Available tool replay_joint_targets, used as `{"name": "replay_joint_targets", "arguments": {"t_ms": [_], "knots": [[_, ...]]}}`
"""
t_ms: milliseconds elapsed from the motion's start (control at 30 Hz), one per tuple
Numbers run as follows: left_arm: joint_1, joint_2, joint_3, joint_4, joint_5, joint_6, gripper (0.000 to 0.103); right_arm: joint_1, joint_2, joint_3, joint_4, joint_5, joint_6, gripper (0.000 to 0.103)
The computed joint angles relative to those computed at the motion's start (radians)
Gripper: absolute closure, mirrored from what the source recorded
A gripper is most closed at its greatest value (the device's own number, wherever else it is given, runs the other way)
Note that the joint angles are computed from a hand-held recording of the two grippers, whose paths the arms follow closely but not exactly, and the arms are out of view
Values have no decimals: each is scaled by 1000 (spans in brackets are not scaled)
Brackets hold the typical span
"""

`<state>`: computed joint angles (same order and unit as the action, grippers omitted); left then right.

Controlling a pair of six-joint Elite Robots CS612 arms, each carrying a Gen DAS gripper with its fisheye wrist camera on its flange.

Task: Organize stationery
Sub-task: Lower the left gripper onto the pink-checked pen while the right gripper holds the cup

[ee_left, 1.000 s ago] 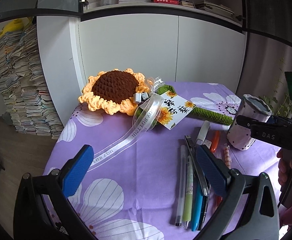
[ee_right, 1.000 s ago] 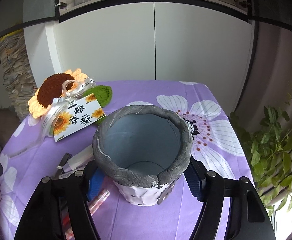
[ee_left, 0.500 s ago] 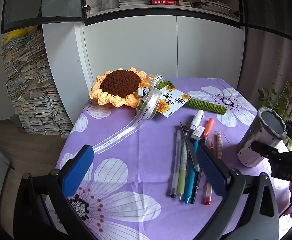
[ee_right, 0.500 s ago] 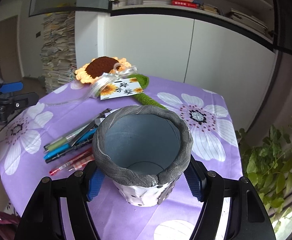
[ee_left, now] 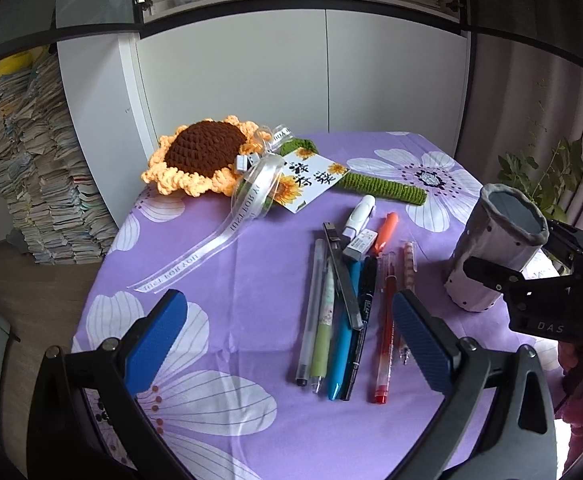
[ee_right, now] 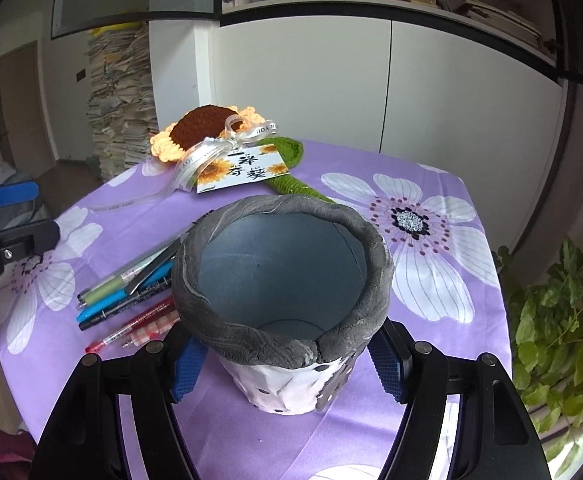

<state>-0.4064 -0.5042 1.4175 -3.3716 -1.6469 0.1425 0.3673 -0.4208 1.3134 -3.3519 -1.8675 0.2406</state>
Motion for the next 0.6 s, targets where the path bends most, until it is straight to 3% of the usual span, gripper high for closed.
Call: {"name": "replay_joint_targets", "arguments": {"t_ms": [233,400,600], "knots": [[-2,17,-52,81,-45,-13,1,1,-2,8,-16,-16,14,31],[-9,28,-74,113,-11,7,1,1,-3,12,-26,-29,31,31],[1,45,-127,198,13,-33,11,1,-2,11,-28,-29,29,31]]}}
